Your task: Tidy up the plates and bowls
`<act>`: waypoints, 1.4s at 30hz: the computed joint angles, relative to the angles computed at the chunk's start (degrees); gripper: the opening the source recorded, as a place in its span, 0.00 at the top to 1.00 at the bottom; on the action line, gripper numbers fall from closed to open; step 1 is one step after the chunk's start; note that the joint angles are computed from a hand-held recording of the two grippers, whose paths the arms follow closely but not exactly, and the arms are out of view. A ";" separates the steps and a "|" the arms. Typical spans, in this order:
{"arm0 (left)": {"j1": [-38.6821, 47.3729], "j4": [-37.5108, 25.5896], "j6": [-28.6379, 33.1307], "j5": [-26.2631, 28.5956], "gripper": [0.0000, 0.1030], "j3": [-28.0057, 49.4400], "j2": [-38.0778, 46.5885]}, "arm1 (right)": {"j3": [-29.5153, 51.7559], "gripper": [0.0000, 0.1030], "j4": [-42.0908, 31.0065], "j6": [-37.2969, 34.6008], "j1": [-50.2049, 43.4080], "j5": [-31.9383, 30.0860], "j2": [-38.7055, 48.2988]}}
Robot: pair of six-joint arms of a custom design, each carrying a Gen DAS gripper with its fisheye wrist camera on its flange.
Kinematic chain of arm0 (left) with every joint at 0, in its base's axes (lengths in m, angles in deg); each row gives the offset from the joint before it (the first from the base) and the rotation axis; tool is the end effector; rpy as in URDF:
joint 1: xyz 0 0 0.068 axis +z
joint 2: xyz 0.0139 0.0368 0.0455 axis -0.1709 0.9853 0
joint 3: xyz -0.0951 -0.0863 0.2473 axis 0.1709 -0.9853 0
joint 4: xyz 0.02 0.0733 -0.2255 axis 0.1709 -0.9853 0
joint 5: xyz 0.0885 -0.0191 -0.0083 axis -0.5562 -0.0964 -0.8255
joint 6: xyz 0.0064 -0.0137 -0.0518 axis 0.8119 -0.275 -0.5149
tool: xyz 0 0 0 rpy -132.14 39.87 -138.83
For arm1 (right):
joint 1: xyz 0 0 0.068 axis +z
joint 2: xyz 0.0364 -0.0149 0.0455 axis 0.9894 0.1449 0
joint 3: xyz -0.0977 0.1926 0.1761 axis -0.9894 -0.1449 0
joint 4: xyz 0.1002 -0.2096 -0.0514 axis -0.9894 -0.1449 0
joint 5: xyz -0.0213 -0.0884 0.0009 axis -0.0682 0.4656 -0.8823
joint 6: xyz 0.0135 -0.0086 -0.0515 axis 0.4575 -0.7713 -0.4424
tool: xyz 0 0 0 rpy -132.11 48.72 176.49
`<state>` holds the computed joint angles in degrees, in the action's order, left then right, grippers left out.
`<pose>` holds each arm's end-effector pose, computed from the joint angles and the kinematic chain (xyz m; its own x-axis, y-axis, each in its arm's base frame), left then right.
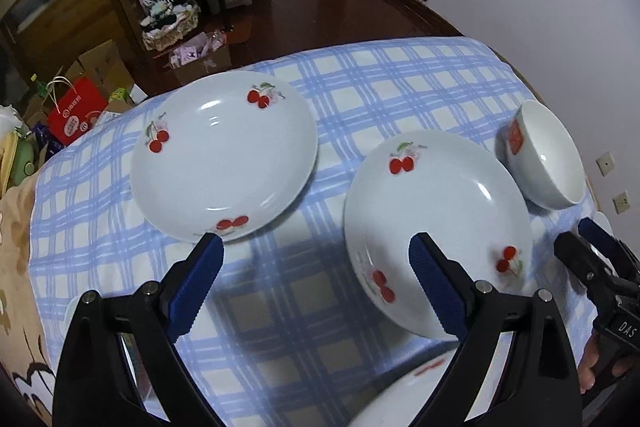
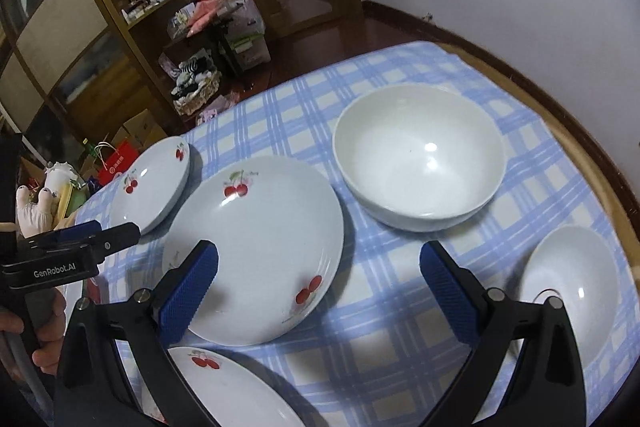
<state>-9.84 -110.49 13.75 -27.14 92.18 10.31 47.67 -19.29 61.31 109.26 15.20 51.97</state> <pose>0.2351 0.0018 0.2786 -0.8659 -0.2110 -0.4536 -0.2111 0.9761 -0.0511 0.2804 0.1498 0.2295 -0.8174 -0.0811 -0.5703 -0.2684 0.9296 0.2525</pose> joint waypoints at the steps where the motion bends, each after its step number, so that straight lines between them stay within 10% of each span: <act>1: 0.34 0.67 -0.20 0.64 0.10 -0.44 0.42 | 0.36 0.00 -0.05 0.01 0.22 0.61 0.86; 10: 2.15 6.99 -1.04 3.67 0.13 -5.23 5.89 | 0.21 0.00 2.46 -0.19 -0.02 -0.57 5.77; 16: 2.02 9.28 -1.18 6.82 0.47 -6.80 7.85 | 0.11 0.02 3.14 -0.29 0.38 -1.93 7.54; 23: 1.76 11.11 -2.70 9.28 0.60 -7.25 8.93 | 1.19 0.33 2.85 0.97 -0.35 -3.31 9.88; 30: 1.52 12.95 -2.57 10.99 0.77 -8.75 8.32 | 1.48 0.85 4.66 0.57 -1.34 -4.86 11.46; 42: 2.43 10.71 -4.55 12.80 0.85 -8.20 7.22 | -0.13 0.87 6.08 0.49 -0.73 -4.74 10.38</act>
<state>-7.42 -99.78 9.20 -14.34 83.98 17.54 47.54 -13.22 61.80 108.53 10.47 62.35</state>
